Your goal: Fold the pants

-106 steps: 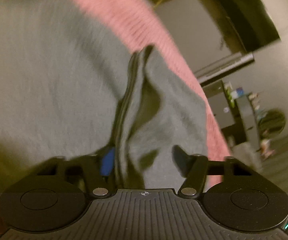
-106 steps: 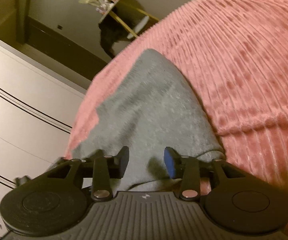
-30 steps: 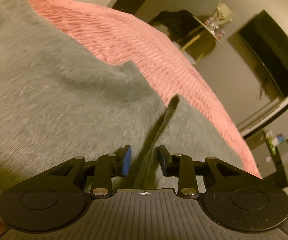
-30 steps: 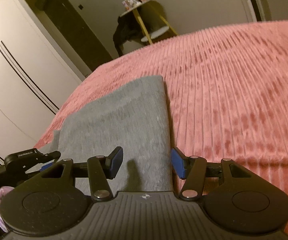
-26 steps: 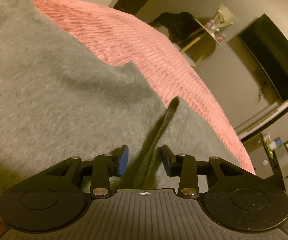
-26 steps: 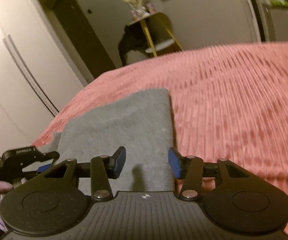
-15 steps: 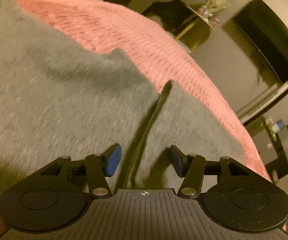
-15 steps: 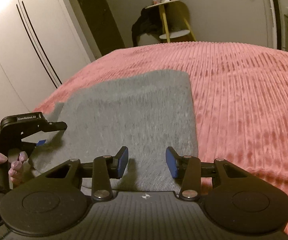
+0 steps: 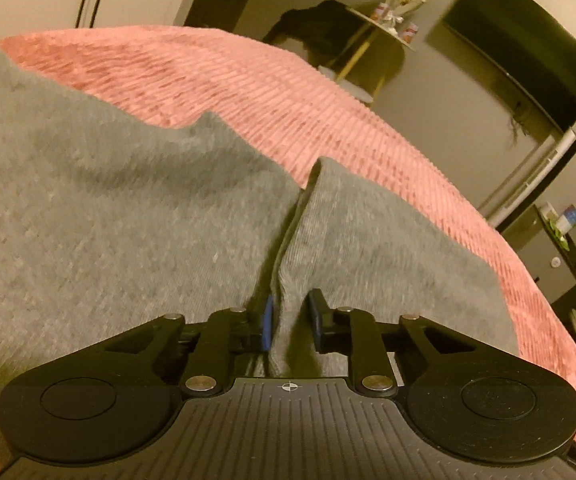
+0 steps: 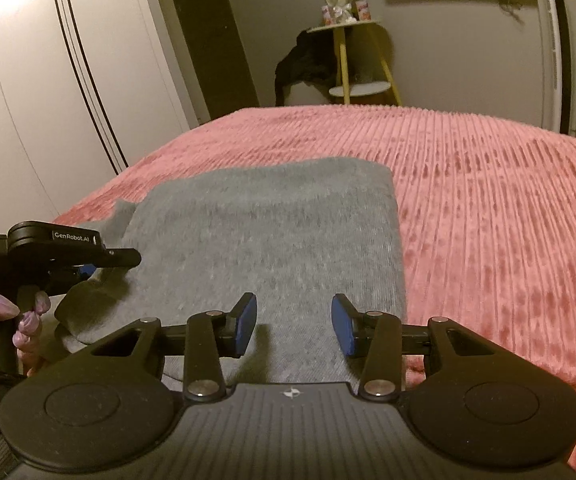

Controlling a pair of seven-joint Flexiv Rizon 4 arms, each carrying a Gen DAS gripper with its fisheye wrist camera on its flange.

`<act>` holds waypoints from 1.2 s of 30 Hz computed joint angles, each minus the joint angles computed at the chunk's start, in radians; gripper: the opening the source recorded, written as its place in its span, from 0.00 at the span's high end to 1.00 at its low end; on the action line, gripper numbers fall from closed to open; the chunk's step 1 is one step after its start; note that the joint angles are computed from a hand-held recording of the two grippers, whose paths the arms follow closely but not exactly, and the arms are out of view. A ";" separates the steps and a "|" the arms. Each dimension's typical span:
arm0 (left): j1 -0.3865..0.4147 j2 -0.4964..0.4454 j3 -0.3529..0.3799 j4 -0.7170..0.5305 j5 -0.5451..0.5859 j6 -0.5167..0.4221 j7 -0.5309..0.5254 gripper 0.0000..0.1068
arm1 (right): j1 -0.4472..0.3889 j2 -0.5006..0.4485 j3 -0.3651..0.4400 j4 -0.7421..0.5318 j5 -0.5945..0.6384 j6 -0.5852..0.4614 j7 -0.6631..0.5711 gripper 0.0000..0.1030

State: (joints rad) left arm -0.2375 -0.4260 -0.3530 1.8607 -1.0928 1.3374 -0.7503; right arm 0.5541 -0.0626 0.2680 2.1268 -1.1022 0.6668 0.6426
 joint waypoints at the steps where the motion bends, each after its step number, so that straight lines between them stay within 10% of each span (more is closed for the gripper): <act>1: 0.004 0.003 -0.011 0.003 -0.023 0.011 0.019 0.86 | 0.002 -0.001 0.000 -0.001 -0.009 -0.004 0.001 0.59; 15: -0.059 0.049 0.027 0.004 -0.269 0.021 0.195 0.88 | 0.004 -0.013 -0.008 -0.005 -0.039 0.008 -0.017 0.59; 19: -0.135 0.008 0.169 -0.017 -0.024 0.010 -0.036 0.87 | -0.004 -0.015 -0.012 0.002 -0.042 0.027 -0.011 0.59; 21: -0.149 -0.023 0.224 -0.032 0.199 0.029 -0.199 0.71 | -0.009 -0.025 -0.013 -0.002 -0.001 0.041 -0.039 0.59; 30: 0.018 0.026 0.040 0.035 0.075 0.181 -0.320 0.21 | 0.006 -0.079 -0.035 -0.030 0.034 0.034 -0.163 0.50; 36: 0.241 0.056 -0.174 0.075 -0.135 0.403 -0.216 0.17 | 0.001 -0.077 -0.044 -0.019 0.012 0.051 -0.160 0.48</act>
